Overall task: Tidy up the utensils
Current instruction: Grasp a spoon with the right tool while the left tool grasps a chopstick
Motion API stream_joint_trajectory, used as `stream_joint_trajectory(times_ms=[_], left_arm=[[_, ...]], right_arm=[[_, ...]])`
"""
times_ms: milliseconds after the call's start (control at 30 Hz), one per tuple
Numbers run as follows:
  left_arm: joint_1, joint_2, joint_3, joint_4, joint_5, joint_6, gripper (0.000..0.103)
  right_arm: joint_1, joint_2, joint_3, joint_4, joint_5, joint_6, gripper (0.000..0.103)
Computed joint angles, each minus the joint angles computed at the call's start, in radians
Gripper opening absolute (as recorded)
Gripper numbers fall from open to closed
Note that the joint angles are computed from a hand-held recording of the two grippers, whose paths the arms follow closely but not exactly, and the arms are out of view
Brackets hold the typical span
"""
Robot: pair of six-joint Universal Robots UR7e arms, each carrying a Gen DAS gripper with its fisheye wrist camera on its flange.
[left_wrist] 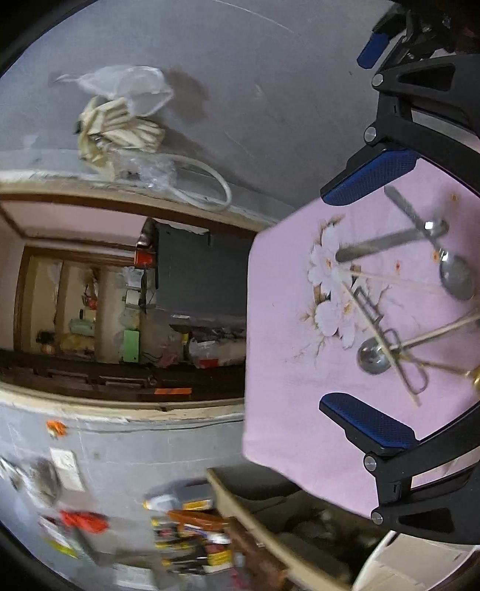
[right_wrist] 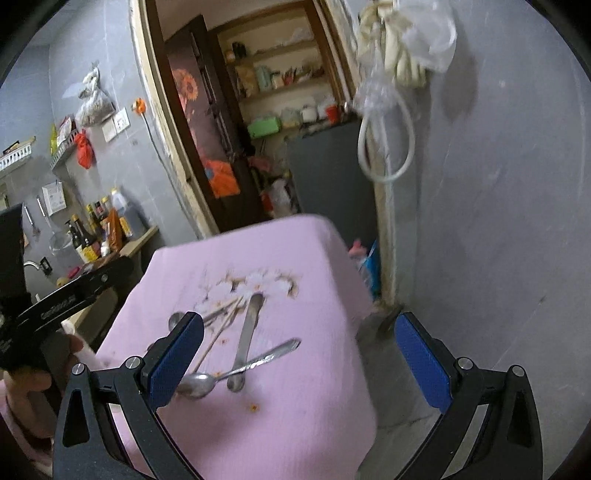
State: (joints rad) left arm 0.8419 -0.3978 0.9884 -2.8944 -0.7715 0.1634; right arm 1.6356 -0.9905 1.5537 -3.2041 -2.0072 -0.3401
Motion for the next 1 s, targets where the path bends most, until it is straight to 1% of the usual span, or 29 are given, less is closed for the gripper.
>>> stream_joint_trajectory(times_ms=[67, 133, 200, 333, 433, 467, 533, 567, 600, 633, 667, 700, 733, 767, 800, 867, 900, 933, 1000], left_arm=[[0.000, 0.022, -0.025, -0.013, 0.015, 0.039, 0.102], [0.000, 0.038, -0.052, -0.013, 0.027, 0.047, 0.102], [-0.002, 0.052, -0.071, -0.042, 0.037, 0.074, 0.102], [-0.006, 0.078, -0.112, -0.055, 0.033, 0.143, 0.102], [-0.010, 0.098, -0.147, -0.034, 0.013, 0.172, 0.102], [-0.011, 0.102, -0.155, -0.023, 0.002, 0.172, 0.102], [-0.013, 0.120, -0.185, 0.001, -0.012, 0.177, 0.102], [-0.012, 0.127, -0.200, 0.025, -0.023, 0.171, 0.100], [-0.008, 0.134, -0.217, 0.067, -0.040, 0.150, 0.098], [-0.005, 0.138, -0.228, 0.094, -0.050, 0.135, 0.091], [0.002, 0.144, -0.248, 0.149, -0.066, 0.104, 0.086], [0.007, 0.148, -0.258, 0.185, -0.075, 0.081, 0.085], [0.014, 0.154, -0.276, 0.233, -0.086, 0.052, 0.082], [0.021, 0.161, -0.294, 0.280, -0.096, 0.022, 0.075], [0.031, 0.169, -0.316, 0.338, -0.111, -0.014, 0.073], [0.051, 0.190, -0.370, 0.461, -0.134, -0.088, 0.061], [0.059, 0.198, -0.388, 0.501, -0.146, -0.111, 0.058], [0.069, 0.208, -0.413, 0.548, -0.156, -0.139, 0.052], [0.084, 0.233, -0.466, 0.634, -0.169, -0.178, 0.047]], right_arm=[[-0.018, 0.011, -0.005, 0.032, 0.029, 0.028, 0.101], [-0.036, 0.025, -0.011, 0.055, 0.055, 0.052, 0.101], [-0.051, 0.038, -0.021, 0.083, 0.081, 0.076, 0.100], [-0.065, 0.061, -0.041, 0.112, 0.101, 0.096, 0.098], [-0.070, 0.072, -0.056, 0.131, 0.104, 0.113, 0.089], [-0.072, 0.076, -0.059, 0.134, 0.104, 0.116, 0.084], [-0.075, 0.080, -0.064, 0.146, 0.103, 0.121, 0.081], [-0.077, 0.078, -0.070, 0.158, 0.107, 0.125, 0.079], [-0.081, 0.080, -0.073, 0.167, 0.113, 0.137, 0.076], [-0.083, 0.078, -0.075, 0.177, 0.116, 0.144, 0.074], [-0.086, 0.078, -0.078, 0.192, 0.122, 0.154, 0.071], [-0.090, 0.082, -0.084, 0.207, 0.131, 0.164, 0.067], [-0.093, 0.083, -0.086, 0.216, 0.136, 0.171, 0.065], [-0.098, 0.087, -0.090, 0.230, 0.146, 0.179, 0.060], [-0.101, 0.091, -0.097, 0.247, 0.152, 0.185, 0.056], [-0.109, 0.106, -0.114, 0.282, 0.164, 0.198, 0.050], [-0.112, 0.114, -0.122, 0.301, 0.170, 0.203, 0.047], [-0.115, 0.122, -0.132, 0.319, 0.174, 0.208, 0.046], [-0.122, 0.137, -0.147, 0.347, 0.192, 0.225, 0.043]])
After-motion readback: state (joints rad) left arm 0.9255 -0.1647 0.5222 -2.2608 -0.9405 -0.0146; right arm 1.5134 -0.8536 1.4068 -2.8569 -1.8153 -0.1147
